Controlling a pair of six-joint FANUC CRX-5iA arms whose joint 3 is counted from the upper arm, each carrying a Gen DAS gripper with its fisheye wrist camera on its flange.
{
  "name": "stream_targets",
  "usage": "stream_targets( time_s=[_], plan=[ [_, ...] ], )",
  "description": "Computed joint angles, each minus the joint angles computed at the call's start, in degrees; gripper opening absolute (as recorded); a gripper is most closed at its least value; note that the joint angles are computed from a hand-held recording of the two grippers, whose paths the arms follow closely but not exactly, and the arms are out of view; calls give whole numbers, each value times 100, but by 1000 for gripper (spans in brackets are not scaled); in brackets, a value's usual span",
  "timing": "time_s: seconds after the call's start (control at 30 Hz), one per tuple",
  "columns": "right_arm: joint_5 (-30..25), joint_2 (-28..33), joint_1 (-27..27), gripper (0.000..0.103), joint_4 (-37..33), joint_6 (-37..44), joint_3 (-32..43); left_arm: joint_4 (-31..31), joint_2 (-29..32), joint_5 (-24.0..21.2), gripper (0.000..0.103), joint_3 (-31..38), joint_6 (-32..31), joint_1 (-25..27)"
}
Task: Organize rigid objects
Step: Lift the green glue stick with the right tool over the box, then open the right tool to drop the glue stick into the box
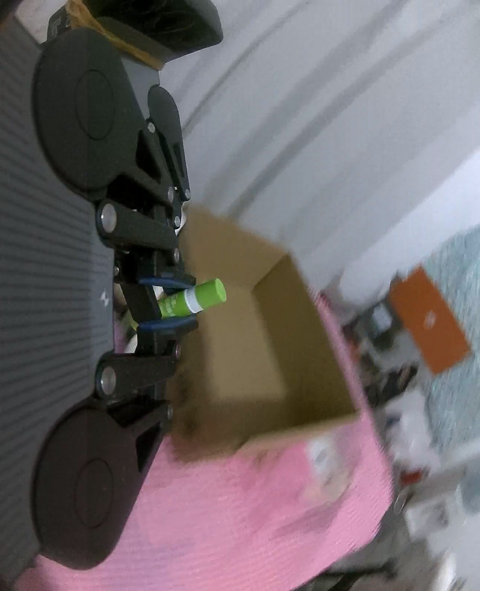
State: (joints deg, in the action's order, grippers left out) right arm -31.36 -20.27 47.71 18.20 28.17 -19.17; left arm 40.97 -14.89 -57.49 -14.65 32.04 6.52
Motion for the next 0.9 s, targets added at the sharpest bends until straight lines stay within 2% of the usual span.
stream_targets(
  time_s=[0.07, 0.17, 0.23, 0.33, 0.4, 0.5, 0.6, 0.7, 0.83, 0.9],
  plan=[
    [-138, 548, -306, 17, -1048, 1190, 846, -274, 315, -36, 29, 479, 288, 53],
    [-786, 1515, -924, 17, -2687, 2880, 2287, -791, 951, -226, 29, 1282, 946, 87],
    [-1396, 2231, -1333, 17, -3575, 3478, 3240, -1188, 1424, -453, 30, 1830, 1422, 87],
    [-2361, 3307, -1893, 17, -4594, 3780, 4512, -1739, 2108, -799, 29, 2591, 2024, 36],
    [-2799, 3816, -2073, 17, -4887, 3708, 5086, -2052, 2486, -994, 29, 3026, 2283, -7],
    [-3311, 4473, -2268, 17, -5260, 3560, 5789, -2536, 2713, -1061, 30, 3293, 2461, -48],
    [-3521, 4871, -2332, 17, -5348, 3297, 6221, -2552, 2733, -1047, 31, 3305, 2534, 9],
    [-3401, 4847, -2321, 17, -5359, 3304, 6183, -2258, 2571, -985, 39, 3109, 2413, 133],
    [-3159, 4478, -2309, 18, -5264, 3480, 5790, -2043, 2360, -781, 54, 2913, 2328, 225],
    [-2969, 4156, -2368, 18, -5266, 3607, 5429, -1860, 2168, -702, 58, 2715, 2237, 295]
  ],
)
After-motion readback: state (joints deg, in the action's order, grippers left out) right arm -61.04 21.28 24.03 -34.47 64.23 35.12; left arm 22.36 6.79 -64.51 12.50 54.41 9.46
